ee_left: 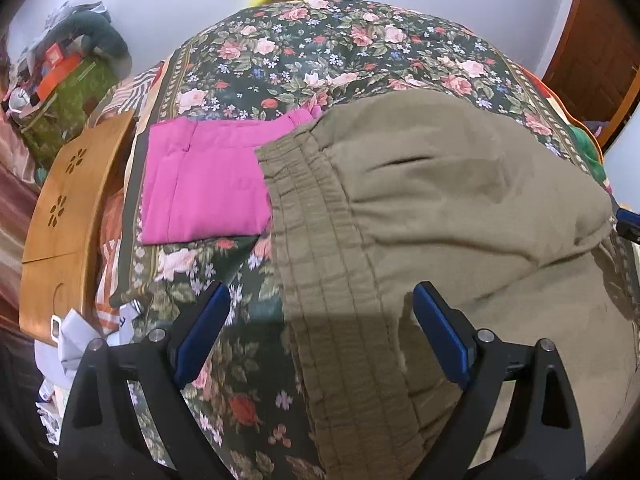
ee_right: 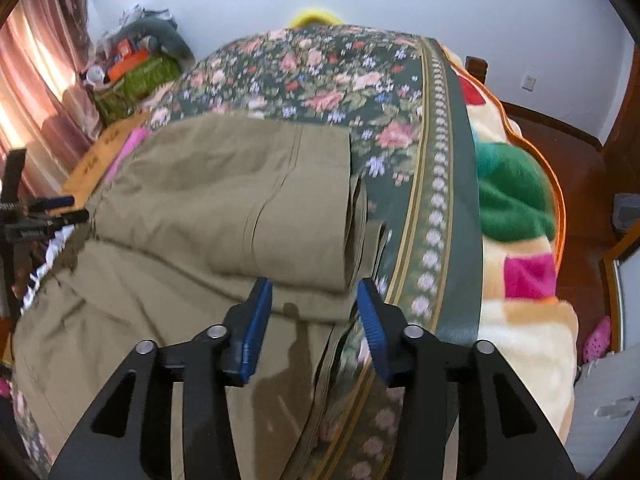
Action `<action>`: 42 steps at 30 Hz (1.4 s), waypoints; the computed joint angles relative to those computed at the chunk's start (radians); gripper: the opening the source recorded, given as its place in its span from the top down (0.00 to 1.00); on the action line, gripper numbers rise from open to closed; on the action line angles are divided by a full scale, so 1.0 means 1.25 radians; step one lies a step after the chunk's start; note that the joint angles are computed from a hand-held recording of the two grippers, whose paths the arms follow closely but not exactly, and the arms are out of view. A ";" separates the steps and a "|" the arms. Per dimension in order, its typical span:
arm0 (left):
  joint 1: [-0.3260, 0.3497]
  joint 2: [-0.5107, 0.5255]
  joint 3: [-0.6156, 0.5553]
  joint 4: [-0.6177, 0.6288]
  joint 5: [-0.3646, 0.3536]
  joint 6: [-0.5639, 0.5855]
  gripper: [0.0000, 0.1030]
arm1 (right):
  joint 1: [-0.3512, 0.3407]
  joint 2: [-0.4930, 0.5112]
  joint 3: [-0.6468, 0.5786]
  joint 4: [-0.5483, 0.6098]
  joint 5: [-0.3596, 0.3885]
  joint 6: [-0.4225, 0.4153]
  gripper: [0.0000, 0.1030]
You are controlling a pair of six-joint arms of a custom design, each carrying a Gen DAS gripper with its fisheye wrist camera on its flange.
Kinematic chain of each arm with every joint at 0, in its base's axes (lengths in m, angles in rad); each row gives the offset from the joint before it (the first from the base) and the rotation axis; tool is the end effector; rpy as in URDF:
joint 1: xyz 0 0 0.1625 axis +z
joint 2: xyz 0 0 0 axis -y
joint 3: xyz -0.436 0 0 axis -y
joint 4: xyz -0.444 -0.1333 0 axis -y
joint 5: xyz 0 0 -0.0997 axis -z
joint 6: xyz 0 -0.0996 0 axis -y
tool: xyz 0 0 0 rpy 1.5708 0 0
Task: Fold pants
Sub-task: 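Grasp the waistband with the left tool while the right tool pinches the leg edge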
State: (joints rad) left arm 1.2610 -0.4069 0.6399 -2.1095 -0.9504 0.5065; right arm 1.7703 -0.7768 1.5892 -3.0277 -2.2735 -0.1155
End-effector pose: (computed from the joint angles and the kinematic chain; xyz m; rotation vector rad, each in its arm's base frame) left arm -0.1081 -0.9648 0.1853 0.8721 2.3253 -0.3022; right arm 0.2145 -0.7133 0.1450 0.0845 -2.3640 0.8194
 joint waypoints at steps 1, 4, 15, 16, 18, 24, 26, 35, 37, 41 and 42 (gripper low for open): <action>0.001 0.013 -0.020 0.010 0.004 -0.002 0.10 | -0.004 0.002 -0.007 0.005 0.008 0.000 0.59; 0.005 0.062 -0.100 0.066 0.013 -0.020 0.10 | -0.023 0.013 -0.033 0.037 0.036 0.001 0.59; 0.014 0.094 -0.143 0.098 -0.002 -0.027 0.10 | -0.031 0.012 -0.051 0.059 0.125 -0.042 0.93; 0.010 0.081 -0.110 0.059 0.005 0.001 0.16 | -0.028 0.009 -0.051 0.049 0.132 -0.051 0.93; 0.004 0.072 -0.082 0.014 0.012 0.044 0.30 | -0.017 0.012 -0.062 0.018 0.130 -0.088 0.95; -0.002 0.079 -0.067 -0.039 0.050 0.077 0.38 | -0.003 0.068 -0.152 -0.018 0.083 -0.179 0.97; -0.002 0.073 -0.055 -0.059 0.052 0.076 0.40 | -0.013 0.090 -0.181 0.011 0.061 -0.178 0.97; 0.005 0.078 -0.047 -0.107 0.071 0.092 0.39 | -0.052 0.137 -0.222 0.125 0.002 -0.146 0.97; 0.007 0.082 -0.049 -0.113 0.076 0.083 0.36 | -0.054 0.141 -0.226 0.132 -0.003 -0.143 0.97; 0.009 0.084 -0.053 -0.115 0.078 0.068 0.31 | -0.055 0.139 -0.227 0.150 -0.007 -0.127 0.97; 0.009 0.085 -0.053 -0.114 0.079 0.068 0.31 | -0.053 0.142 -0.230 0.154 -0.015 -0.129 0.97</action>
State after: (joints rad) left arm 1.2716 -0.3008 0.5735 -2.2523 -0.8517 0.5913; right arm 1.7039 -0.5992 1.3019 -2.8357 -2.2926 -0.2767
